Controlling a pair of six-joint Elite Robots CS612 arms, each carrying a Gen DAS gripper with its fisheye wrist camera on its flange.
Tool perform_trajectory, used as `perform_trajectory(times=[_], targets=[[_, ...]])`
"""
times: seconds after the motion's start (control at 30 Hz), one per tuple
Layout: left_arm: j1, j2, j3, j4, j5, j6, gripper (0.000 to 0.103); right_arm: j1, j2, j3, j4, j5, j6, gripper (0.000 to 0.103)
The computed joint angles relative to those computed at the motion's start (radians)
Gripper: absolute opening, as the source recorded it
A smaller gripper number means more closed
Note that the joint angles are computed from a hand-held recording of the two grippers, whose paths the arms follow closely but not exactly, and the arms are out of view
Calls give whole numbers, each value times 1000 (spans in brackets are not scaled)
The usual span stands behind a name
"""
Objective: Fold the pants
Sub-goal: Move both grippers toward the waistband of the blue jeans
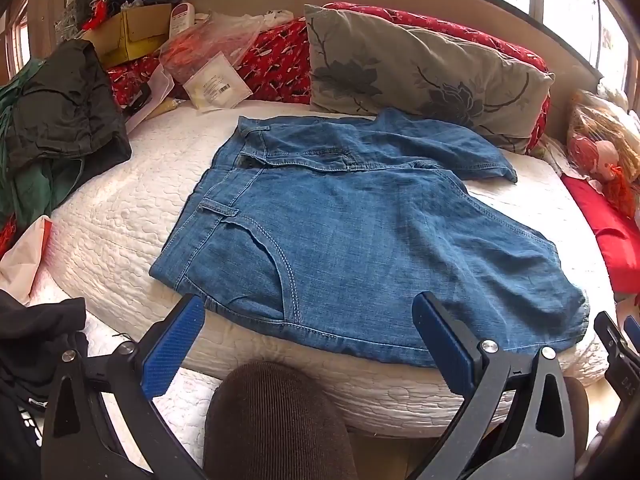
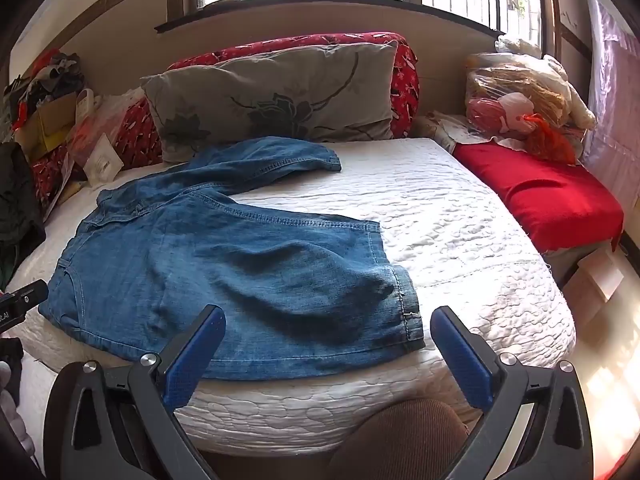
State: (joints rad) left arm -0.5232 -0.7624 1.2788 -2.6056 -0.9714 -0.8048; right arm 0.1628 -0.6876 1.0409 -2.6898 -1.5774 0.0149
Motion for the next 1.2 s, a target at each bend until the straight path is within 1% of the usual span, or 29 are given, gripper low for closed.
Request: perform_trajectory(times=[0.23, 0.33, 0.37, 0.63, 0.77, 0.8, 0.9, 1.03, 1.2], targets=[[-2, 1, -3, -8, 3, 16, 103, 1, 0, -1, 4, 0, -3, 103], [1, 3, -9, -1, -6, 19, 103, 1, 1, -3, 9, 0, -4, 103], [-4, 5, -14, 13, -3, 5, 103, 1, 2, -5, 10, 0, -4, 103], [5, 18, -37, 39, -21, 10, 103, 2, 15, -28, 39, -1, -5, 103], [15, 28, -64, 86, -38, 4, 103, 0, 25, -50, 60, 10, -9, 103], [22, 32, -76, 114, -55, 0, 103, -3, 28, -59, 72, 18, -2, 103], [39, 39, -93, 149, -81, -21, 103, -10, 37, -80, 90, 16, 33, 103], [52, 35, -88, 137, -78, -63, 103, -14, 49, -107, 107, -1, 55, 103], [61, 37, -88, 94, -121, -87, 103, -9, 62, -130, 124, 2, 47, 103]])
